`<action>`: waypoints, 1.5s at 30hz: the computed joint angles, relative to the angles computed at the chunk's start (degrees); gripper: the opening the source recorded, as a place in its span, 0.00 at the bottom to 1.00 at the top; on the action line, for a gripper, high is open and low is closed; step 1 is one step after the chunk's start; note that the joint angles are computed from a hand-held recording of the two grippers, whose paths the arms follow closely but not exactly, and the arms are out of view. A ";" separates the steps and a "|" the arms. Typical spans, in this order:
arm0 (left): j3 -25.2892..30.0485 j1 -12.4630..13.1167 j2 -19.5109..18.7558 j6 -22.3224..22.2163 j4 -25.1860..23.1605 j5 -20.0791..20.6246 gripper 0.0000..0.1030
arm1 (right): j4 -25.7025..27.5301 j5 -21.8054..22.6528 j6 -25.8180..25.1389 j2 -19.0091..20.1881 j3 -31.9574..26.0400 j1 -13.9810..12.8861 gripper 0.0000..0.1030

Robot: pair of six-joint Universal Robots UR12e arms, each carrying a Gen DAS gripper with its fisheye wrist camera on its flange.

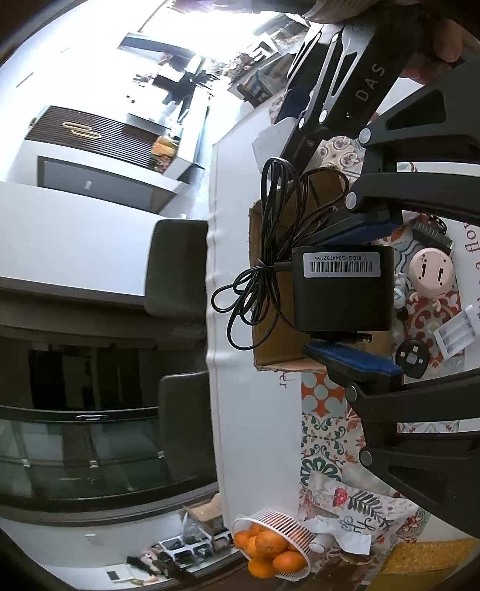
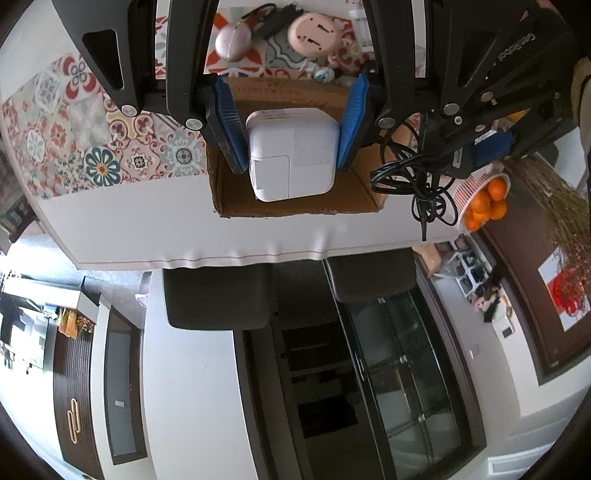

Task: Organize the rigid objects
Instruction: 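Carry the black adapter with the left tool while the right tool carries the white charger over the box, then open the left tool dropping the adapter while the right tool releases the charger into the box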

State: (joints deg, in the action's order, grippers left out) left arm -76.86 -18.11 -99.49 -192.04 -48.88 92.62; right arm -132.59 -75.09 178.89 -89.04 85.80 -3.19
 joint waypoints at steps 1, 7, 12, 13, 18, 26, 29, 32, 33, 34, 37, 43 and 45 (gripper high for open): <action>0.93 0.11 -0.57 0.45 -1.45 -0.06 0.47 | 0.88 0.02 -0.25 0.48 -0.69 0.06 0.48; 4.21 0.34 -2.85 1.89 -6.71 0.05 0.47 | 6.01 -0.99 -1.53 2.83 -3.98 0.35 0.48; 7.24 0.79 -4.94 1.57 -11.17 -1.10 0.47 | 9.97 -1.40 -3.09 4.57 -6.25 0.45 0.48; 7.87 0.87 -5.40 1.40 -12.28 -1.28 0.47 | 10.65 -1.58 -3.12 4.93 -6.74 0.49 0.48; 10.30 1.09 -7.20 1.02 -16.85 -1.19 0.47 | 14.04 -2.47 -3.44 6.62 -8.57 0.51 0.48; 12.70 1.06 -9.32 2.29 -21.14 0.67 0.47 | 18.43 -3.61 -3.84 8.62 -10.51 0.82 0.48; 13.62 1.01 -10.21 2.31 -23.23 1.14 0.47 | 20.21 -2.97 -3.62 9.25 -10.91 0.75 0.48; 13.73 0.74 -10.73 2.65 -24.09 2.40 0.47 | 21.50 -3.29 -4.05 9.68 -11.08 0.90 0.48; 13.66 0.72 -10.77 2.72 -24.17 2.49 0.47 | 21.66 -3.53 -4.13 9.72 -11.06 0.96 0.48; 13.50 0.75 -10.80 2.61 -24.33 2.32 0.47 | 21.80 -3.75 -4.24 9.77 -11.02 1.00 0.48; 13.25 0.93 -10.89 2.15 -24.72 1.23 0.47 | 22.41 -3.89 -4.79 9.91 -10.99 1.11 0.48; 12.80 0.77 -10.74 1.85 -23.80 1.83 0.52 | 22.57 -4.11 -5.14 9.76 -10.70 1.07 0.48; 12.56 0.52 -10.51 2.05 -23.35 3.07 0.53 | 22.16 -4.61 -5.16 9.58 -10.56 1.11 0.49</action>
